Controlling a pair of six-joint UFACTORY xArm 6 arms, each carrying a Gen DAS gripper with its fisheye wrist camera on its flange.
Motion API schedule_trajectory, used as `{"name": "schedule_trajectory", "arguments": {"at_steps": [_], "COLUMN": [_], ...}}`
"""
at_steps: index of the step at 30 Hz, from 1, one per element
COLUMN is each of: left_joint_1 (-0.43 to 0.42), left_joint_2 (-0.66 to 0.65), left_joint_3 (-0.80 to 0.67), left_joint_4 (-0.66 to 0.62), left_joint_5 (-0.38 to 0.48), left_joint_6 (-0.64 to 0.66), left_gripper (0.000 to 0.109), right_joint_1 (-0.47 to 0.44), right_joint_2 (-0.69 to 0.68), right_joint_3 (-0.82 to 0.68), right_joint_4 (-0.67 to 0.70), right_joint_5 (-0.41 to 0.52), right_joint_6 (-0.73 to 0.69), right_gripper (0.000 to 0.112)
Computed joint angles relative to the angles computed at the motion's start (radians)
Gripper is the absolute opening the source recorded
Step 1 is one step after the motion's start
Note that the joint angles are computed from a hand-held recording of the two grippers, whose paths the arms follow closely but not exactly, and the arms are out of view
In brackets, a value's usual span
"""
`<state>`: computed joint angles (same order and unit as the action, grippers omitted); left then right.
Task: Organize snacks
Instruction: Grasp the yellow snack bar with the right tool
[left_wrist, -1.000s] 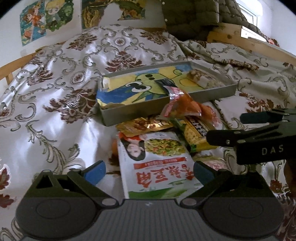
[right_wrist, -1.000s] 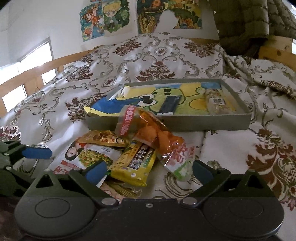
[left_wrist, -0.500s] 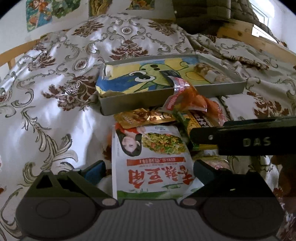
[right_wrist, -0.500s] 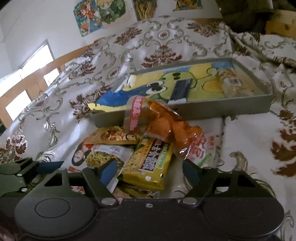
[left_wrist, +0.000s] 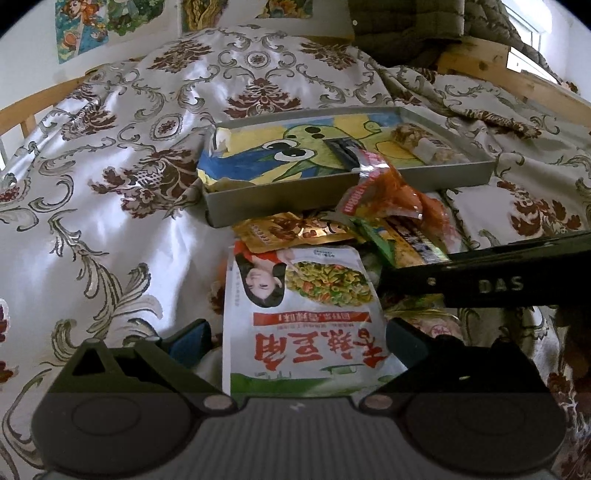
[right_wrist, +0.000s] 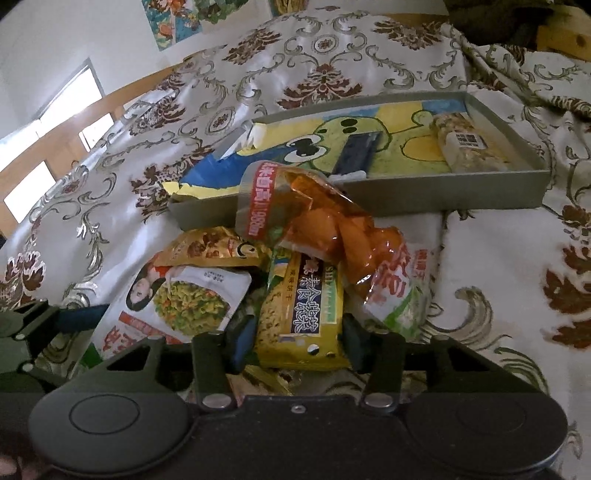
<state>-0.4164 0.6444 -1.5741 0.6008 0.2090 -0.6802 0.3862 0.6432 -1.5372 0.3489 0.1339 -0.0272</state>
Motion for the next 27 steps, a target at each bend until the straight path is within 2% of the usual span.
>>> {"name": "schedule_trajectory", "arguments": {"at_steps": [8, 11, 16, 22, 27], "left_joint_1": [-0.007, -0.012, -0.022, -0.031, -0.030], "left_joint_2": [-0.014, -0.013, 0.011, 0.062, 0.107], "left_joint_3": [0.002, -0.005, -0.055, -0.133, -0.210], "left_joint_4": [0.048, 0.041, 0.001, -0.086, -0.119], "left_joint_5": [0.032, 0.048, 0.099, 0.146, 0.204], "left_joint_6": [-0.026, -0.033, -0.002, 0.053, 0.028], "left_gripper": [0.102, 0.102, 0.102, 0.103, 0.102], "right_joint_1": [-0.024, -0.026, -0.022, -0.022, -0.024], "right_joint_2": [-0.155, -0.167, -0.154, -0.116, -0.065], "right_joint_3": [0.168, 0.179, 0.187, 0.162, 0.110], "right_joint_4": [-0.007, -0.088, -0.176, -0.080, -0.073], "right_joint_5": [0.090, 0.104, 0.060, 0.004, -0.022], "right_joint_6": [-0.030, 0.014, 0.054, -0.018, 0.008], "right_gripper": [0.051, 0.052, 0.055, 0.060, 0.059]}}
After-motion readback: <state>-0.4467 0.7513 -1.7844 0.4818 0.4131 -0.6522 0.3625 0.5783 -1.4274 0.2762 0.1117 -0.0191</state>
